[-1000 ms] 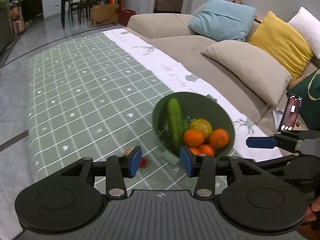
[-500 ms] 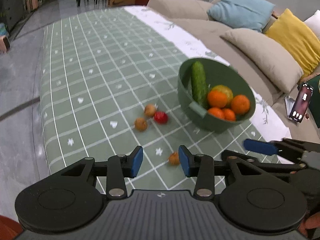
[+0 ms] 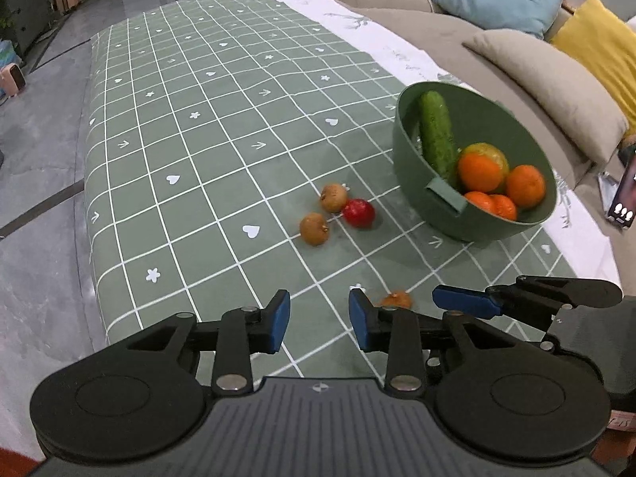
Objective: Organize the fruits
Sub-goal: 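Move the right tool to a brown longan and grasp it while the left tool withdraws, then grasp a brown longan with the left tool while the right tool lifts its longan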
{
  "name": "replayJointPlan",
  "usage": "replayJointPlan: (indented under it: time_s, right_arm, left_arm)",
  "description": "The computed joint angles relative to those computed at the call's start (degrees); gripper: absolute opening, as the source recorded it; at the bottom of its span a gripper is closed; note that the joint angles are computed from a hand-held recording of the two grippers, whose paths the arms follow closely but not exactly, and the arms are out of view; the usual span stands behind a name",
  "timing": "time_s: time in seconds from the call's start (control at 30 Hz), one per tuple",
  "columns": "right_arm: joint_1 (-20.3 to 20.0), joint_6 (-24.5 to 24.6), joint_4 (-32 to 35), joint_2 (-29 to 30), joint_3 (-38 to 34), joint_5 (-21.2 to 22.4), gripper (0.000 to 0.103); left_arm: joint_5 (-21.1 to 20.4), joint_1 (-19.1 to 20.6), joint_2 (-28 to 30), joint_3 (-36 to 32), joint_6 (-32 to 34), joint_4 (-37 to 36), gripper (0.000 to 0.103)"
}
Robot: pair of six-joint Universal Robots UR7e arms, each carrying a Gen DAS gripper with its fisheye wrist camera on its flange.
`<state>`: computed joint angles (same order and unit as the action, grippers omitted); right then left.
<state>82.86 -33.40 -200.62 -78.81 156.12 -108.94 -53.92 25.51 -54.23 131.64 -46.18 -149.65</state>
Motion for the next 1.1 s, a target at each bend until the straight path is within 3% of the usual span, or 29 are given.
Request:
replayJointPlan:
  time_s: [0.2, 0.27, 0.4, 0.8, 1.0, 1.1]
  right_arm:
    - [0.1, -3.0, -3.5, 5.8, -1.1, -1.6, 0.027]
    - [0.1, -3.2, -3.1, 6.4, -1.6, -1.9, 0.021]
    - [-0.2, -4.1, -2.2, 6.2, -2.2, -1.6, 0.020]
    - [-2.5, -3.9, -0.6, -0.6, -1.7, -3.4, 0.020]
    - [-4.2, -2.4, 0.2, -2.4, -2.1, -4.4, 0.020]
    - [-4.8, -2.3, 0.3, -2.6, -2.2, -4.5, 0.020]
  left_arm:
    - [-0.3, 2.5, 1.5, -1.0, 3.0, -1.3, 0.040]
    - [-0.5, 3.3, 2.1, -1.4, 4.2, -1.8, 0.040]
    - [-0.7, 4.3, 3.6, -2.0, 6.3, -3.1, 0.040]
    - [2.5, 7.3, 9.8, -5.0, 13.5, -10.5, 0.040]
    - [1.7, 9.0, 11.7, -6.6, 14.1, -12.3, 0.040]
    - [2.0, 9.1, 12.4, -7.3, 13.5, -11.6, 0.034]
